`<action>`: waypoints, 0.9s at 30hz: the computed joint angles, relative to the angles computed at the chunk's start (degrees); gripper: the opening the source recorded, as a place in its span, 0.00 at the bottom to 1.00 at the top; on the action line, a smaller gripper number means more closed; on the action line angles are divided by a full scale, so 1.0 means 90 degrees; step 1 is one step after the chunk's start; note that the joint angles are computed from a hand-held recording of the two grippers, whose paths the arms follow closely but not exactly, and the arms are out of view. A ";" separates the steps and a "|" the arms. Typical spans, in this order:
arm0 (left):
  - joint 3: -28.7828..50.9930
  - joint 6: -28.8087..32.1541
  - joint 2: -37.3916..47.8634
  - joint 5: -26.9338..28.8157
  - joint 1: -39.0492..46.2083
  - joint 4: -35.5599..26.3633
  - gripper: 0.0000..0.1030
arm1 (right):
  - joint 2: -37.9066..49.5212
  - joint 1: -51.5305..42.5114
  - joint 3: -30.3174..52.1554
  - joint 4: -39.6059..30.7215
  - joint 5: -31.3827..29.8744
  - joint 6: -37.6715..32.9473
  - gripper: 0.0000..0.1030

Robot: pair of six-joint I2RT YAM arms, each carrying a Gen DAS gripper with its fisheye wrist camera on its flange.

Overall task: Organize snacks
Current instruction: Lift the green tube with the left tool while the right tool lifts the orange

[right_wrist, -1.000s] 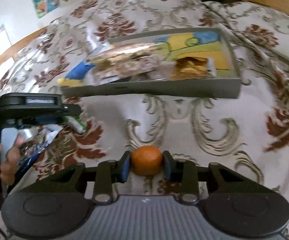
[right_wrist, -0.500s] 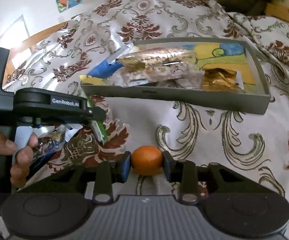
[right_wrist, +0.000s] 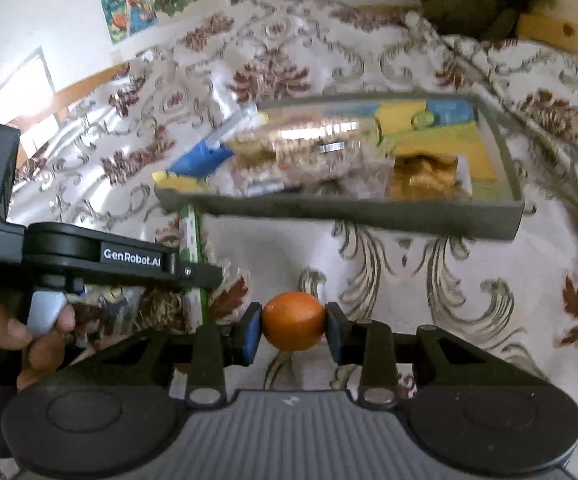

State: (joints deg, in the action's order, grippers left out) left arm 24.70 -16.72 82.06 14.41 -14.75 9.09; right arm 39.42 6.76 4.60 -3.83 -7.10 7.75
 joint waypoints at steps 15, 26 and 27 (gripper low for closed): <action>-0.0504 -0.1449 -0.1438 0.0018 0.0417 0.1032 0.18 | -0.0199 -0.0569 0.0246 0.0820 -0.0187 0.0152 0.36; 0.0712 -0.2141 0.0788 0.0273 0.0965 0.2528 0.18 | 0.3205 -0.1047 0.0973 0.3673 -0.0194 0.0764 0.36; 0.0834 -0.2136 0.0996 0.0269 0.0983 0.2607 0.18 | 0.3433 -0.1043 0.1028 0.3814 -0.0143 0.0790 0.36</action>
State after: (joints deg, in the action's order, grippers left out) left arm 32.21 -35.94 91.03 16.83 -5.90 32.55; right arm 70.32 -2.63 13.85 30.49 -8.39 14.86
